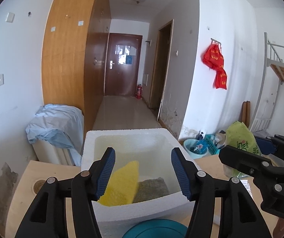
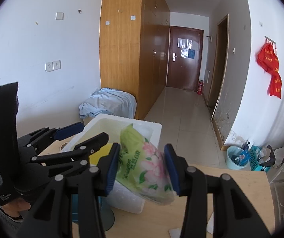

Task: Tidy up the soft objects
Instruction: 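Open the left gripper to drop the yellow foam net into the foam box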

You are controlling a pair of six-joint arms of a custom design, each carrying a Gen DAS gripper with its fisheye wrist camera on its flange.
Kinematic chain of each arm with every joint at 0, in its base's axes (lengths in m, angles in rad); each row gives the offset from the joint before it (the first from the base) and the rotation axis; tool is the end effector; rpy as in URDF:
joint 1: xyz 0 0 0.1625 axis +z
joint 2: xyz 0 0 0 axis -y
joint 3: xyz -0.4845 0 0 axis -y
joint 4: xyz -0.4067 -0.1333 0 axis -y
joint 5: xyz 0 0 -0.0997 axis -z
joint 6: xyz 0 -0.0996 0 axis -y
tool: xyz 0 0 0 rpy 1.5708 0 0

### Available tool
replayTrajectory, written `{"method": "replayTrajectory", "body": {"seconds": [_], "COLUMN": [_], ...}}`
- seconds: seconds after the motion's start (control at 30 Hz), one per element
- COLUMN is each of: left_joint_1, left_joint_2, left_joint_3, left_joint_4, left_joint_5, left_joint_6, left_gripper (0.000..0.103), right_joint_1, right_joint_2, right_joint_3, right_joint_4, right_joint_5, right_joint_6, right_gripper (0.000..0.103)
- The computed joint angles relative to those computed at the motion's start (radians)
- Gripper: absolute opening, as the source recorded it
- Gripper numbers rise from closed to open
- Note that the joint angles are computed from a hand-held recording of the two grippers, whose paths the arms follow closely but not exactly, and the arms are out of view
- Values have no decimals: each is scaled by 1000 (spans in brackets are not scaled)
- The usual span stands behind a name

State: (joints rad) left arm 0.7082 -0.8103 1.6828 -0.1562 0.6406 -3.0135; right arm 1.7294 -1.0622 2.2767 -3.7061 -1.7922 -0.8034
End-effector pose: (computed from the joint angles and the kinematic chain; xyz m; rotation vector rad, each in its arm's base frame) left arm -0.2980 -0.5358 0.0877 0.6082 2.1913 -1.3416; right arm 0.1914 -0.4914 0.2251 1.0116 -2.2297 1.0639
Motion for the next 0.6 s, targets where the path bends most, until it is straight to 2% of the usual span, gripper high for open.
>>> {"method": "replayTrajectory", "body": {"seconds": [0.23,0.33,0.5,0.6], "left_joint_1": [-3,-6,-2,-8], "left_joint_2": [-3,-9,-24,-29], "left_joint_3": [9,24,31,38], "left_joint_4": [-18,-43,-37,-46], "left_joint_5": [-11,-31,-39,-69], "left_joint_6": [13,22,5,-1], "left_gripper": [62,72,75,84], "right_joint_1": [-1,-2,-4,-7], "right_joint_2": [1,4,11,13], "right_joint_3": [0,-7,-17,-24], "right_joint_4": [0,12,24,37], "right_joint_5": [1,4,1,3], "right_joint_6": [4,5,4,4], "right_gripper": [50,50,50,50]}}
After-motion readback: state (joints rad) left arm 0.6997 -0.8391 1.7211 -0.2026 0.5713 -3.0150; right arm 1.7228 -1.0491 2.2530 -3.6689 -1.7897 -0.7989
